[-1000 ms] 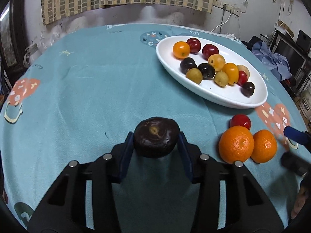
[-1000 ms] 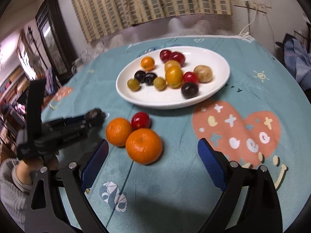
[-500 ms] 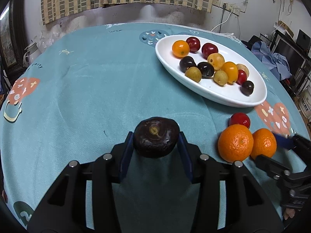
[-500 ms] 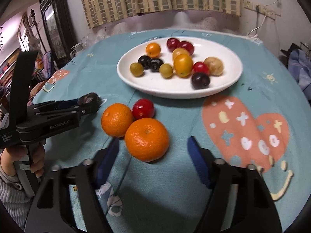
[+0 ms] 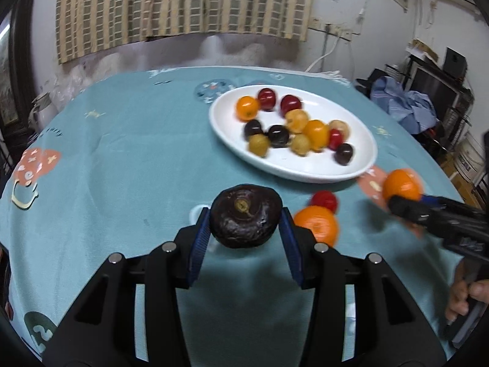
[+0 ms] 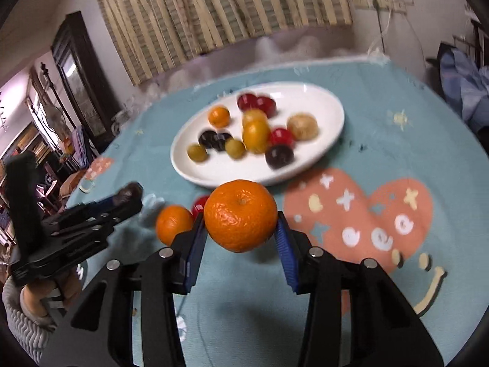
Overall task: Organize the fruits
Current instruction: 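Carry both fruits onto the white plate and open both tools, then grasp the last tangerine with the left tool while the right tool grasps a red cherry tomato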
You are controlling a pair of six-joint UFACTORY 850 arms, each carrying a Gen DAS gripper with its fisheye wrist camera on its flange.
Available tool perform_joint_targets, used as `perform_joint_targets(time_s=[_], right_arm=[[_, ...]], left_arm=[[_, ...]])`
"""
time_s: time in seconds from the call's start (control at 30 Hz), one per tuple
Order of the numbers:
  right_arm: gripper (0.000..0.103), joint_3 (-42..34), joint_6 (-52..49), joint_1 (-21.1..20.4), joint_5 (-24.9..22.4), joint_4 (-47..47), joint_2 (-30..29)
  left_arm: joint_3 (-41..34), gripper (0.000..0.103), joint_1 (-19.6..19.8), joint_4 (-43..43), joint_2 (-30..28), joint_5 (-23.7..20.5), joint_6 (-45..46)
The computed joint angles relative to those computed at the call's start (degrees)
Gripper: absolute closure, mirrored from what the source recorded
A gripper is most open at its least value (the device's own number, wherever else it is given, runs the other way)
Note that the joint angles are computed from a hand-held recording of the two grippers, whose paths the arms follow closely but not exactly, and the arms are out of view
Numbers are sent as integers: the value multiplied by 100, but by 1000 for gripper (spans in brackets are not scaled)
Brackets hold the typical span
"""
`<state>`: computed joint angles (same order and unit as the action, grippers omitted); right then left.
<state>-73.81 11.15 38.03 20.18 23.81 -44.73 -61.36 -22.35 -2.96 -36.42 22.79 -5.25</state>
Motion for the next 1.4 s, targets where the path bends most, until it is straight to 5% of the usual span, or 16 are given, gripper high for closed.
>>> perform_joint_targets(time_s=[0.17,0.3,0.43,0.47,0.53,0.63,0.7,0.83,0.9,1.2,1.4], right_arm=[[58,62,-911,-68,460,774,332],[58,-425,-1446,-272,311,1280,150],[57,-1024,-184,-547,-169,204,-388],[57,-1122,202,-593,-237,-90,-516],[53,-1305,328,-656,-509,-16,-694],[48,-860,730,-670,52,-342,-366],[33,-341,528,-571,774,-145,59],[24,149,374,-375,1159,-206,534],[1,431,420,-218,1332,-185,638],[1,633,1296,-147,1035,-559,508],[1,594,1677,-229,874,-795,465]], left_arm=[[-322,57,-20,831,28,-159,-978],[-949,57,-215,-234,-234,-443,171],[-1611,56,-296,-345,-720,-744,223],[-1700,54,-297,-439,-803,-785,299],[-1791,35,-279,-580,-909,-817,397],[-1625,32,-184,-259,-787,-668,23],[-1412,32,-112,3,-603,-501,-361],[-871,25,-97,-680,-234,-186,205],[-642,24,-124,-970,-128,-146,513],[50,18,-447,-1538,-10,361,1348],[-216,16,-531,-1751,-248,92,1846]])
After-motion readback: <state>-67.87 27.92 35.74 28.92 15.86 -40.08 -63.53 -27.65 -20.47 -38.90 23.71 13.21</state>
